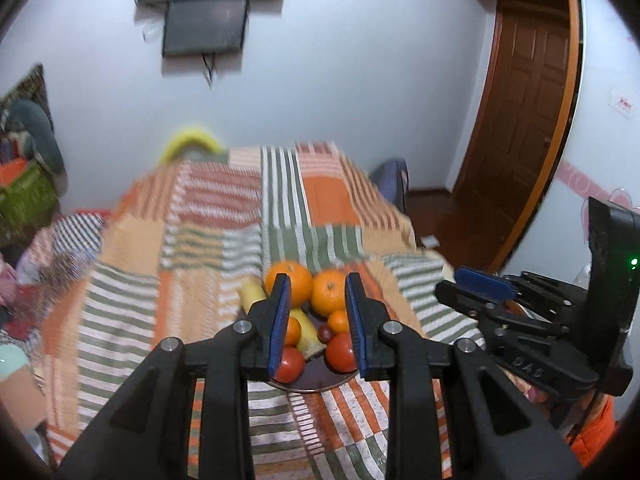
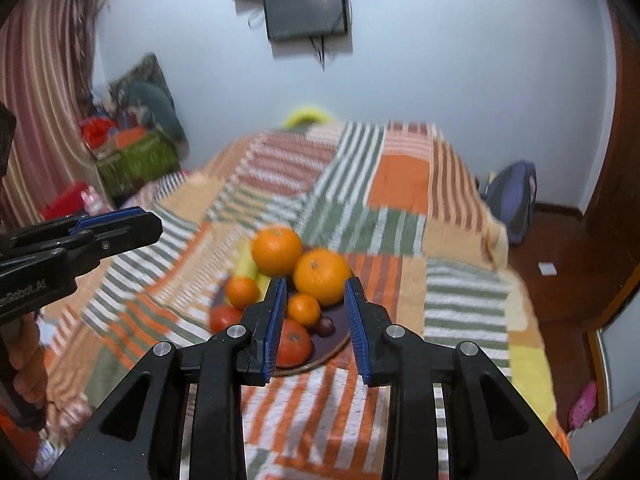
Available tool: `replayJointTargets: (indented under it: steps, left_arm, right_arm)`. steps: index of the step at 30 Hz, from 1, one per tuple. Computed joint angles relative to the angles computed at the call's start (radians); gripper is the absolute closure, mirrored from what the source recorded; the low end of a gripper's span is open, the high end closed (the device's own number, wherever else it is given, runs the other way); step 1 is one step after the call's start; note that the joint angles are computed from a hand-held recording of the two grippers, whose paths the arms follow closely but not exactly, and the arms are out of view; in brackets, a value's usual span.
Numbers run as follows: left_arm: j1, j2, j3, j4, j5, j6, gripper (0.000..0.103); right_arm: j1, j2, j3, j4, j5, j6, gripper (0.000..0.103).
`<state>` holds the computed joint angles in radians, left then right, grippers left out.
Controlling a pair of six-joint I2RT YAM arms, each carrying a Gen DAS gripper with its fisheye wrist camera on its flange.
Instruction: Organize fruits
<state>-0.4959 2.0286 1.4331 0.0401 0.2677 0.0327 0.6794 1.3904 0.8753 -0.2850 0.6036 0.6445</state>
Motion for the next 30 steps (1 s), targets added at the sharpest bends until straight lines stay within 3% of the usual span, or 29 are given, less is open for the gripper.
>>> replayJointTargets:
  steps: [10, 12, 14, 19, 22, 25, 30]
  left_arm:
    - [0.037, -0.440, -0.433, 0.206, 0.023, -0.018, 0.076]
    - [0.038, -0.495, -0.486, 0.228, 0.020, -0.018, 0.070]
    - [0.036, -0.551, -0.542, 0.261, 0.003, -0.021, 0.055]
    - [0.026, -0.648, -0.644, 0.324, -0.037, -0.016, 0.036]
    - [0.020, -0.673, -0.672, 0.342, -0.050, -0.010, 0.033]
    - [0.017, -0.677, -0.681, 0.350, -0.058, -0.015, 0.021]
    - [0.024, -0.683, -0.709, 0.371, -0.058, -0.019, 0.012]
  right_arm:
    - [0.342, -0.122, 0.127, -0.213, 0.392, 0.152, 0.074]
    - [0.401, -0.111, 0.159, -0.259, 0.463, 0.186, 0.069]
    - [0.455, -0.090, 0.193, -0.307, 0.537, 0.225, 0.061]
    - [0.492, -0.053, 0.227, -0.335, 0.602, 0.243, 0.046]
    - [0.497, -0.036, 0.235, -0.340, 0.618, 0.247, 0.039]
    - [0.503, -0.017, 0.246, -0.353, 0.637, 0.256, 0.030]
    - [0.534, 0.024, 0.293, -0.459, 0.690, 0.350, 0.016]
